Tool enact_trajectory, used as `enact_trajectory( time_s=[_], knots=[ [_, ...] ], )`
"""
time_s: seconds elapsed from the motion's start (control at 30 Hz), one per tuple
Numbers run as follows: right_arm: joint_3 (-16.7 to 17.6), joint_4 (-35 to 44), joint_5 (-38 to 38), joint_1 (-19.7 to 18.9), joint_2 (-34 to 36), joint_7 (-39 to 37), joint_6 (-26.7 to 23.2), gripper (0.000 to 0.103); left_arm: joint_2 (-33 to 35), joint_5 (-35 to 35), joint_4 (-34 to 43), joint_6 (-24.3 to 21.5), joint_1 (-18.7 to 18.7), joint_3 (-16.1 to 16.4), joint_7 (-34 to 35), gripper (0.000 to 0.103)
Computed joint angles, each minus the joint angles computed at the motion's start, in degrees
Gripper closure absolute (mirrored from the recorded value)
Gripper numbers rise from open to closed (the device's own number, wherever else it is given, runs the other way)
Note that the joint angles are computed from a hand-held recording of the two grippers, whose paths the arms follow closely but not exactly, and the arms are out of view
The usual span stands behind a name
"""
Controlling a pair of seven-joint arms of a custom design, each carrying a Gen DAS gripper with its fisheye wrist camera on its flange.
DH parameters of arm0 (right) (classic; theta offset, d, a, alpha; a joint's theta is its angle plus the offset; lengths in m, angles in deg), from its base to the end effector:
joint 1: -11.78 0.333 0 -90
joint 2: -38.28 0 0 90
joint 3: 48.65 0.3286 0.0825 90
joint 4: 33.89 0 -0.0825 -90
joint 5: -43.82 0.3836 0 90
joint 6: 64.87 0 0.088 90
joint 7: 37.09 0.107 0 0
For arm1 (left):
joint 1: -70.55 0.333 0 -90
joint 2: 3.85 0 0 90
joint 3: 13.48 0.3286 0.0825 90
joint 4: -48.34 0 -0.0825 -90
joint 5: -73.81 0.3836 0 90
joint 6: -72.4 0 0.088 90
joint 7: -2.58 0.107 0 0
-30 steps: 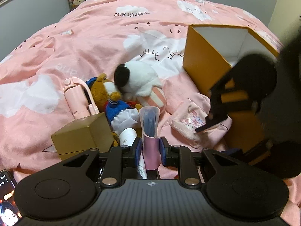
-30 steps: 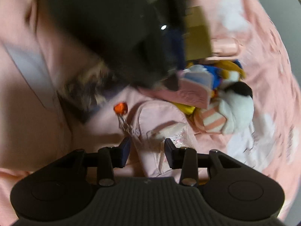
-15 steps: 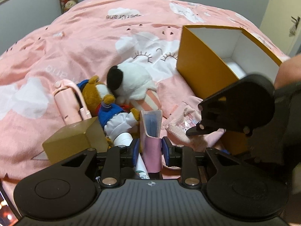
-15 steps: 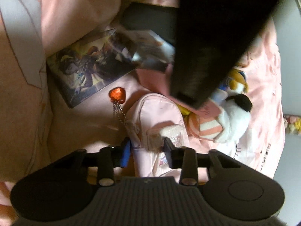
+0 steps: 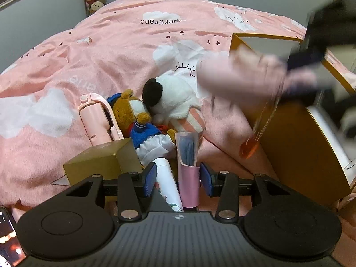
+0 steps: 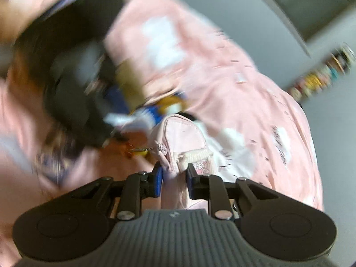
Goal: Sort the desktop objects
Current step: 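Carry the pink pouch and pink pen cup over the orange box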
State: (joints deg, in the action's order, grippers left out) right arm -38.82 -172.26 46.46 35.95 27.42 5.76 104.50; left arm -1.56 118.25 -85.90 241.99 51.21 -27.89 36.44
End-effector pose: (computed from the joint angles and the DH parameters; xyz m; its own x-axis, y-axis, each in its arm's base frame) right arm 0.4235 0.2858 0.4807 0.8266 -0.2855 0.4850 -0.0396 -0.8892 -0.4558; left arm 0.4211 -0.3372 0.3827 -0.3361 -0.9412 0.0339 -0.7635 0.2512 -0.5950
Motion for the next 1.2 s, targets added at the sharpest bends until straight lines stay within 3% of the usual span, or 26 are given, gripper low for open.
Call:
enact_trajectory(
  time_s=[0.07, 0.17, 0.3, 0.47, 0.6, 0.7, 0.83, 0.9, 1.03, 1.13, 1.2],
  knots=[
    [-2.4, 1.2, 7.3, 1.9, -1.5, 1.2, -0.8, 0.08, 0.1, 0.9, 0.3, -0.5, -0.2, 0.0, 0.0, 0.053],
    [-3.6, 1.2, 14.7, 1.5, -4.7, 7.6, -1.9, 0.08, 0.4, 2.7, 0.8, -1.0, -0.5, 0.0, -0.3, 0.053],
    [-3.4, 0.1, 18.0, -3.2, -8.4, 21.7, -6.1, 0.08, 1.3, 6.7, 1.7, -1.3, -1.2, 0.0, -1.2, 0.057],
    [-4.3, -4.2, 18.3, -7.8, -13.4, 33.7, -13.4, 0.08, 3.5, 12.1, 3.8, -1.6, -2.5, 0.4, -1.2, 0.064],
    [-8.3, -7.0, 24.5, -6.5, -14.2, 36.4, -17.4, 0.08, 4.9, 13.2, 5.5, -5.2, -4.1, 0.2, 0.9, 0.075],
    [-9.9, -8.1, 30.6, -5.2, -12.4, 36.6, -17.0, 0.08, 4.6, 12.8, 6.0, -7.2, -4.9, 0.0, 0.5, 0.08],
    [-11.0, -9.4, 36.0, -4.2, -12.5, 34.7, -16.7, 0.08, 1.2, 1.5, 4.4, -6.0, -3.5, -1.3, 7.2, 0.082],
    [-11.5, -9.7, 38.9, -3.7, -12.4, 33.2, -16.6, 0.08, -1.4, -7.4, 3.2, -4.4, -2.7, -2.0, 13.2, 0.082],
    [-11.4, -10.4, 41.8, -4.0, -12.9, 31.6, -15.7, 0.079, -6.0, -37.0, 2.2, -2.7, -4.9, -1.5, 36.4, 0.082],
    [-11.6, -11.5, 43.9, -4.0, -14.0, 30.5, -14.6, 0.079, -7.5, -59.9, 4.9, -4.9, -9.6, 1.1, 53.9, 0.082],
    [-11.8, -12.2, 44.9, -3.9, -15.1, 29.9, -14.0, 0.079, -7.0, -70.3, 8.0, -7.6, -10.9, 1.6, 61.3, 0.082]
  ],
)
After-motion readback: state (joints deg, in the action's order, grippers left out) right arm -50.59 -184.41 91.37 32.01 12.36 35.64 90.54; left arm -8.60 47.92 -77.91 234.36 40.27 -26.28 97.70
